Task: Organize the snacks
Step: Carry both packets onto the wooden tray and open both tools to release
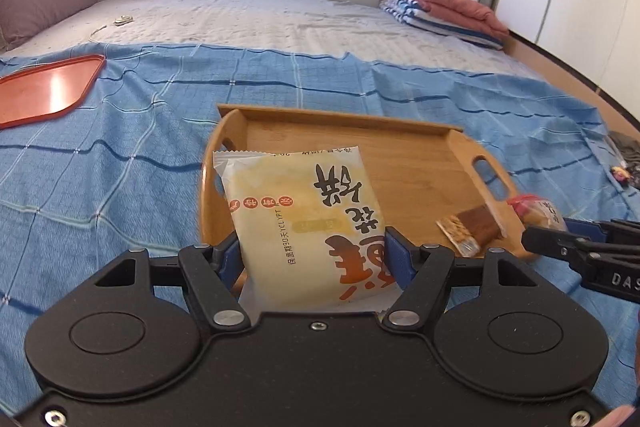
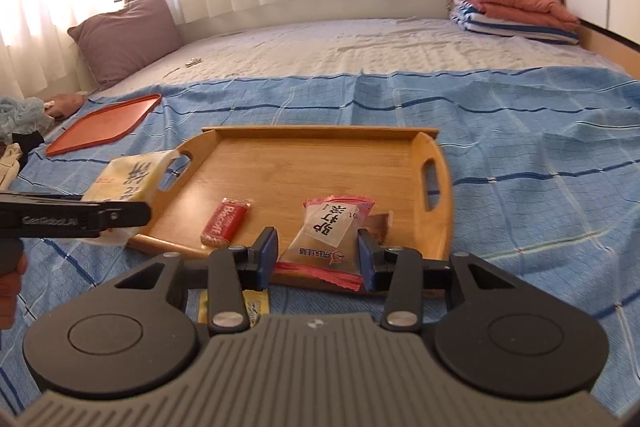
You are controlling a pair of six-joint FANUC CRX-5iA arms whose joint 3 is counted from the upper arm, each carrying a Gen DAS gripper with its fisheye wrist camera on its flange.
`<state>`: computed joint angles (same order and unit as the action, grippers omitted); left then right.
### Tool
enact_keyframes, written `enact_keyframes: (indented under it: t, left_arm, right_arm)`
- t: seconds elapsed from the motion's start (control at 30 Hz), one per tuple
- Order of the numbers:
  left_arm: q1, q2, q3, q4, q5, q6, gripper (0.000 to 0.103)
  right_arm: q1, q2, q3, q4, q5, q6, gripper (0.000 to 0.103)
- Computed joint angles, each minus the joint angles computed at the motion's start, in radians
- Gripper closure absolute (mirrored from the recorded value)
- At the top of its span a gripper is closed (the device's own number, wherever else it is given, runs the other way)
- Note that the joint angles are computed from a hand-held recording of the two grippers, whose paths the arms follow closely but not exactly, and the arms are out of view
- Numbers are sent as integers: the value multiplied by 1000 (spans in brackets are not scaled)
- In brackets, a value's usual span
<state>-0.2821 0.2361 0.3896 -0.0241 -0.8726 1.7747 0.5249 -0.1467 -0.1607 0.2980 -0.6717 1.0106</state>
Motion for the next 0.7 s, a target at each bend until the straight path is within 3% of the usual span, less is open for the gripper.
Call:
enact_keyframes:
  t: [0.27,0.7]
  left_arm:
    - [17,116,102,13,-42,-17,35]
    - [10,168,132,-32,-47,-31,35]
  right_arm:
    - [-21,146,115,-85,-22,21,56]
    - [-19,200,150,-147,-15,107,56]
